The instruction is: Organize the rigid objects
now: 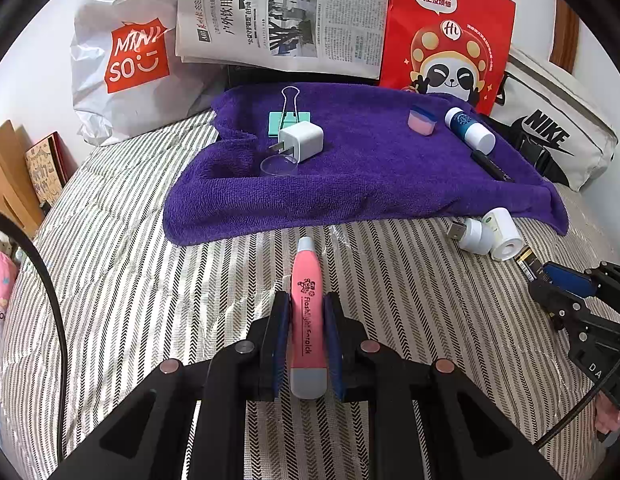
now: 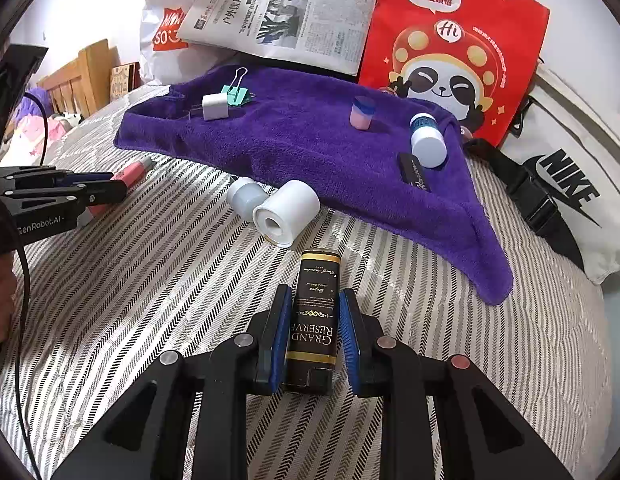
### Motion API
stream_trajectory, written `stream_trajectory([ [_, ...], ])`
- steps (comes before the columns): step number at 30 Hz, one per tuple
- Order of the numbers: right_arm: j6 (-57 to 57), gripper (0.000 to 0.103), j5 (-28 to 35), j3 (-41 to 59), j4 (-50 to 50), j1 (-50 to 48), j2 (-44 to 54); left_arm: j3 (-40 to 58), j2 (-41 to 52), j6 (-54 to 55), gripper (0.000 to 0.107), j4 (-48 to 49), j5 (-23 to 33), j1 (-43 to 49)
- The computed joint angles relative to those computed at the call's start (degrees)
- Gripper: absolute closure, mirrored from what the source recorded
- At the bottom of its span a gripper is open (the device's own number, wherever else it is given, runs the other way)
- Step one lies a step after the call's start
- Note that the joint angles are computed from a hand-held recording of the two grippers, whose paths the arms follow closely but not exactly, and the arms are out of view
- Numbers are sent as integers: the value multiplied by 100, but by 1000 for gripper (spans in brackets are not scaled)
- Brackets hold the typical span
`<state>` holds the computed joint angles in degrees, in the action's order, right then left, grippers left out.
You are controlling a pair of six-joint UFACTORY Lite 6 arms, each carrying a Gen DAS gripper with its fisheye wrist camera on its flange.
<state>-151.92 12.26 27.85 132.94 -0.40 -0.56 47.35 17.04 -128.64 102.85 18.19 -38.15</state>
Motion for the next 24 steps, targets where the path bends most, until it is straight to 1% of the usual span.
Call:
stream_trajectory([
  [4,865,79,131,63,-887,-154,72,5,10,14,90,-7,14,-7],
  [11,1363,79,231,129,-1401,-259,142,13,19,28,90,-40,36,-31],
  [15,2332,78,534,272,-2444,-557,300,23,33,80,90,-87,65,-45],
  [19,2956,78,825,370,-3085,-796,411,27,33,59,90,-68,52,-40],
  [21,3262,78,871,442,-3359,-838,457,9,20,-74,90,67,1,-3],
  [24,4117,78,746,634,-4147,-767,506,-72,-34,-476,90,448,-93,64],
])
